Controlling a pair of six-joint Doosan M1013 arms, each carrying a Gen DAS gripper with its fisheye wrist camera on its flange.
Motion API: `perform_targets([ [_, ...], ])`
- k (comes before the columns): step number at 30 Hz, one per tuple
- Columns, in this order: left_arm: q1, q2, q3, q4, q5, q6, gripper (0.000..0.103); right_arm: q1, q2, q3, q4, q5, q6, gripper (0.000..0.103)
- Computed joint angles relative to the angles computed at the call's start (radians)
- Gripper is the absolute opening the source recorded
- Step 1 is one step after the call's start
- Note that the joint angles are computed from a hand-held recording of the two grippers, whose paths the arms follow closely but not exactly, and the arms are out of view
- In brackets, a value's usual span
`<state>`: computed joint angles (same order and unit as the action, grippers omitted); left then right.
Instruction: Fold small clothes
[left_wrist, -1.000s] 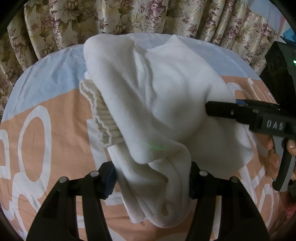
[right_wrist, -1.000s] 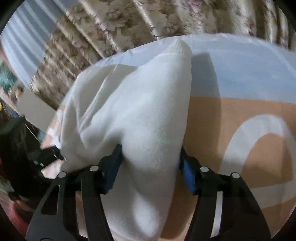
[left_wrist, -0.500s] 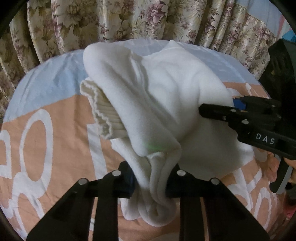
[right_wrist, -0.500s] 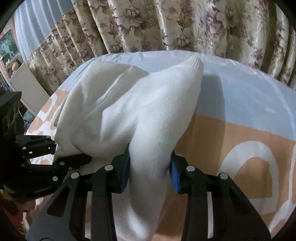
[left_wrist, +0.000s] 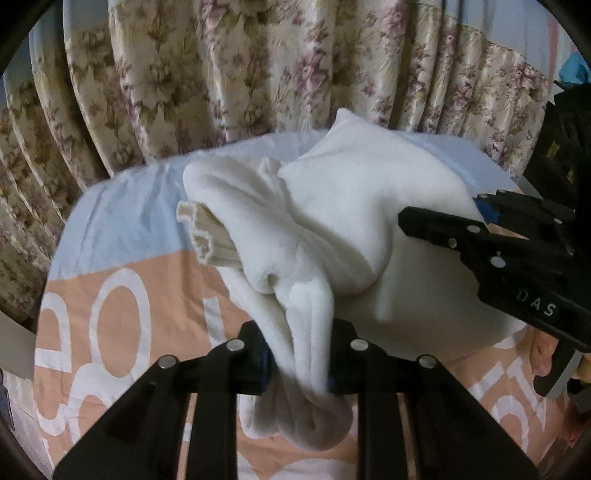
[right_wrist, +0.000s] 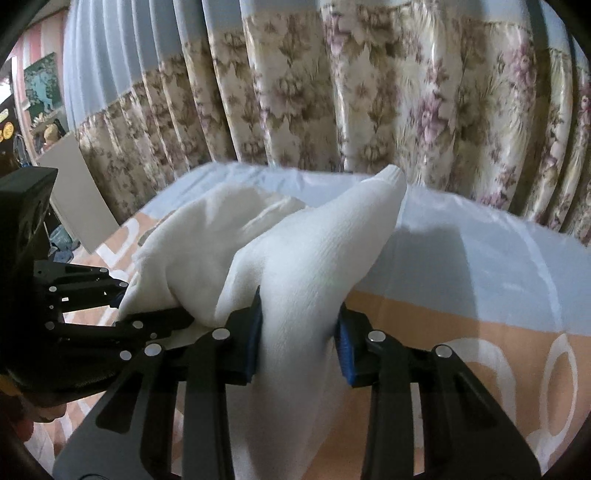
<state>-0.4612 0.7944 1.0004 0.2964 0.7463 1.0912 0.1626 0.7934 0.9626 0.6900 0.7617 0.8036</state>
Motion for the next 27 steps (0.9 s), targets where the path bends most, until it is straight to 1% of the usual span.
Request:
perform_targets([
  [4, -0.041, -0.032, 0.031, 0.102, -0.025, -0.059, 0.022, -0.026, -0.061, 0.093, 0.091, -0.043, -0.099, 0.034],
  [6, -0.058, -0.044, 0.045, 0.115, -0.039, -0.072, 0.022, -0.045, -0.102, 0.155, 0.138, -0.062, -0.155, 0.034],
  [9, -0.090, -0.064, 0.082, 0.107, -0.063, -0.100, 0.022, -0.076, -0.154, 0.237, 0.161, -0.054, -0.183, 0.034],
  [11, -0.113, -0.070, 0.109, 0.097, -0.074, -0.121, 0.022, -0.091, -0.180, 0.289, 0.138, -0.049, -0.193, 0.034],
  [13, -0.131, -0.068, 0.130, 0.084, -0.085, -0.134, 0.022, -0.104, -0.190, 0.324, 0.098, -0.035, -0.180, 0.034],
  [15, -0.144, -0.051, 0.131, 0.039, -0.068, -0.124, 0.022, -0.115, -0.182, 0.338, 0.059, -0.009, -0.141, 0.035],
  [17, -0.154, -0.033, 0.128, 0.031, -0.049, -0.126, 0.023, -0.123, -0.171, 0.355, 0.017, 0.004, -0.113, 0.035],
  [18, -0.159, -0.024, 0.121, 0.040, -0.030, -0.125, 0.026, -0.125, -0.168, 0.362, 0.002, 0.007, -0.105, 0.036],
  [19, -0.163, -0.015, 0.111, 0.054, -0.006, -0.126, 0.033, -0.129, -0.166, 0.372, 0.008, 0.010, -0.102, 0.039],
  [20, -0.166, -0.013, 0.113, 0.062, 0.002, -0.128, 0.037, -0.134, -0.166, 0.375, 0.025, 0.022, -0.100, 0.040],
  [21, -0.166, -0.016, 0.117, 0.060, 0.000, -0.130, 0.040, -0.139, -0.164, 0.369, 0.033, 0.044, -0.082, 0.044],
  [22, -0.164, -0.020, 0.120, 0.050, 0.000, -0.125, 0.048, -0.144, -0.167, 0.370, 0.044, 0.050, -0.081, 0.047],
  [23, -0.163, -0.029, 0.127, 0.049, -0.004, -0.126, 0.057, -0.149, -0.171, 0.368, 0.061, 0.062, -0.085, 0.048],
  [24, -0.161, -0.045, 0.142, 0.056, -0.014, -0.128, 0.061, -0.155, -0.173, 0.363, 0.076, 0.077, -0.089, 0.049],
  [25, -0.160, -0.064, 0.163, 0.059, -0.035, -0.128, 0.064, -0.161, -0.177, 0.362, 0.096, 0.086, -0.097, 0.054],
  [27, -0.154, -0.095, 0.191, 0.042, -0.086, -0.110, 0.066, -0.175, -0.185, 0.360, 0.149, 0.084, -0.113, 0.062],
])
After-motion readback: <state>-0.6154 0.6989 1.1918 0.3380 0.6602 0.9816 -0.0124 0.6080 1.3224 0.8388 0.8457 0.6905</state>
